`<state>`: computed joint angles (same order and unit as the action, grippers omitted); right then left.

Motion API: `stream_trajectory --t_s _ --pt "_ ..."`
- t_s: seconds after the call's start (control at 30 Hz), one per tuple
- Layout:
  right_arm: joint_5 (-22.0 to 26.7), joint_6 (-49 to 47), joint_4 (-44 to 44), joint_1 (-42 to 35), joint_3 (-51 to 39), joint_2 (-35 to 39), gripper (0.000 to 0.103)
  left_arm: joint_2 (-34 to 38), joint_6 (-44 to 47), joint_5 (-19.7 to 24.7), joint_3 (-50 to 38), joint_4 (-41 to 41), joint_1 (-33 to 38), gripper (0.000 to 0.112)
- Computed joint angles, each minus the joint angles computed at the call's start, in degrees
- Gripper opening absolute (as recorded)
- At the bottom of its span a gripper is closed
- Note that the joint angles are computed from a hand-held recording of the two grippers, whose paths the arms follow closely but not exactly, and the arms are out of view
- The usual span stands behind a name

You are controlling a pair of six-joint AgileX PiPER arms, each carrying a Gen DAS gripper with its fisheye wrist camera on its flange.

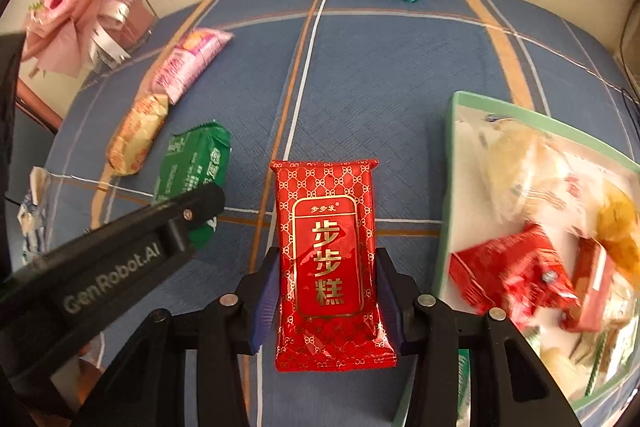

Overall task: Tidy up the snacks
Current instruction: 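Lift and carry the red and green packs over the tray with both tools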

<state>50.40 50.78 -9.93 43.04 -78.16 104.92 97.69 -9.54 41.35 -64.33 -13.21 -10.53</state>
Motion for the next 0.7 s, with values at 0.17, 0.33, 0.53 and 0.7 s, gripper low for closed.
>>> stream_trajectory --t_s 0.17,0.33,0.53,0.7 --pt "-0.28 1.36 -0.81 -0.2 3.63 -6.45 0.048 -5.57 -1.35 -0.6 2.59 -1.28 -1.01 0.041" --pt "1.1 4.57 -2.45 1.32 2.65 -7.66 0.048 -9.58 -0.55 1.5 1.95 -0.48 -0.27 0.041" --pt "0.32 6.27 -2.51 0.43 5.29 -11.01 0.048 -11.26 -3.65 2.04 0.36 2.77 -4.88 0.041" --pt "1.19 7.86 -3.2 -0.68 8.7 -15.5 0.048 -12.52 -9.51 2.15 -0.46 8.25 -10.09 0.041"
